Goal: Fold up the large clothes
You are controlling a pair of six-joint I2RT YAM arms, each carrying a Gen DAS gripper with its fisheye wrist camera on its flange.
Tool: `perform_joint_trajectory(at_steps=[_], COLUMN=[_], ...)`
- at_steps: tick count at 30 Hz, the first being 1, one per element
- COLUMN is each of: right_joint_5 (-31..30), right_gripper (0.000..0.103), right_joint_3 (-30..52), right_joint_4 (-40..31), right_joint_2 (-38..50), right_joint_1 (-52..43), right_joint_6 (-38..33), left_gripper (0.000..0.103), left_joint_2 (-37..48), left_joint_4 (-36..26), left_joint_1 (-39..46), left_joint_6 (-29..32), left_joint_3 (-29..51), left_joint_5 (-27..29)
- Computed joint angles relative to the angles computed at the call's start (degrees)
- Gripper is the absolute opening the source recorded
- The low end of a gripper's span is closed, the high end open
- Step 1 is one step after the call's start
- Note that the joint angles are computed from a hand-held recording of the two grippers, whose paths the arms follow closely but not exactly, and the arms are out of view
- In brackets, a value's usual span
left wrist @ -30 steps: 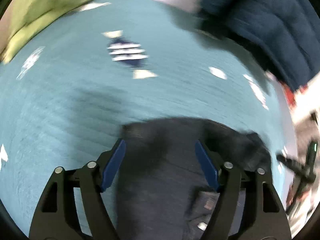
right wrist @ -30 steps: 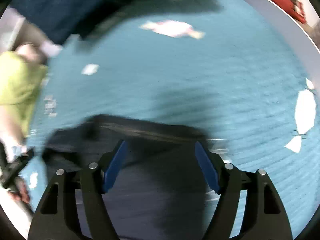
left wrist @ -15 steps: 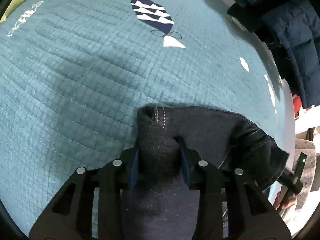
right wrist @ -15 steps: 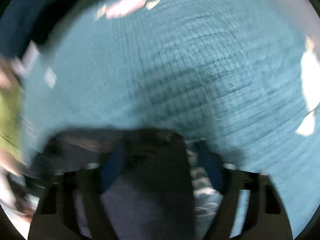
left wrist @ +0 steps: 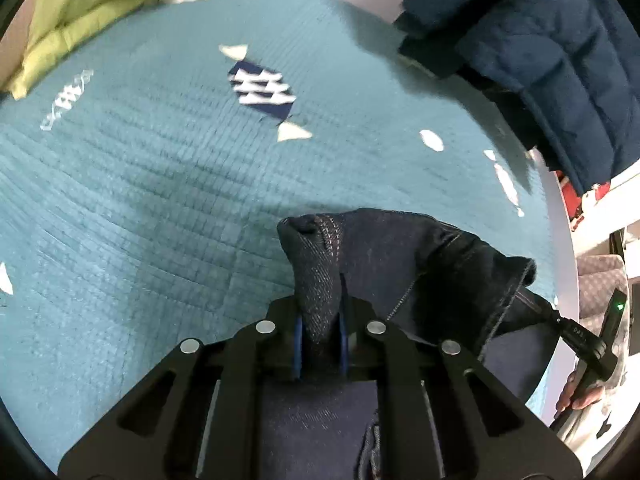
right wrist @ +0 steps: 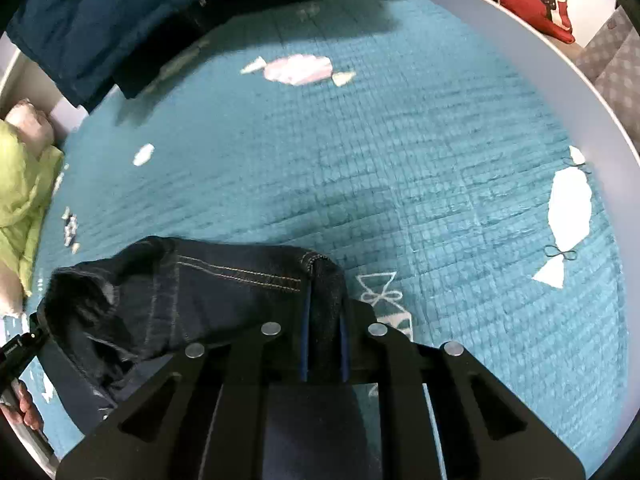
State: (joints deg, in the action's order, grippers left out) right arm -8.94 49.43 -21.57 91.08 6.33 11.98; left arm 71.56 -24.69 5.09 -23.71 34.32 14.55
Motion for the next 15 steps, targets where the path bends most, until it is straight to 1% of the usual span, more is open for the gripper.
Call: perform_joint_trajectory(at_steps=[3, 5, 8, 10, 11, 13, 15], right_joint_5=[1.1, 0.6, -0.5, -1.8, -1.9, -3.9, -8.1], right_gripper=[0.009, 0.009, 0.009, 0.009, 0.009, 0.009, 0.009], right_joint_3=[-1.1, -3.2, -5.9, -7.6, -8.3, -9.6, -10.9], right_joint_4=[-1.2, -2.3, -6.9, -11.2, -11.2, -16.9, -22.9], right_joint_2=[-5.7, -11.1, -22.1, -30.4, -32.0, -39.8, -46.7], right_joint_1=[2.4, 2.4, 2.0, 0.9, 1.2, -0.8, -5.3], right_joint_6=[0.9, 0.6, 0.0, -1.3, -1.0, -2.3, -4.2], left_gripper=[0.012, 0.012, 0.012, 0.012, 0.012, 0.012, 0.012], left_joint_2=[-7.8, -13.0, -23.1, -28.7, -32.8, -38.3, -45.5], left_joint_4=[-5.4, -8.9, -16.9, -21.7, -25.3, -30.4, -37.2], left_joint_1=[-0.3, -0.8, -1.8, -2.2, -2.3, -2.5, -2.8], left_joint_6=[1.0, 1.0, 1.1, 1.2, 1.5, 2.2, 2.7], left_joint_3=[-0.1, -0.1, 0.9, 1.7, 2.2, 2.8, 3.4], left_joint_5=[0.1, 0.0, 0.1, 0.2, 0.4, 0.4, 0.2])
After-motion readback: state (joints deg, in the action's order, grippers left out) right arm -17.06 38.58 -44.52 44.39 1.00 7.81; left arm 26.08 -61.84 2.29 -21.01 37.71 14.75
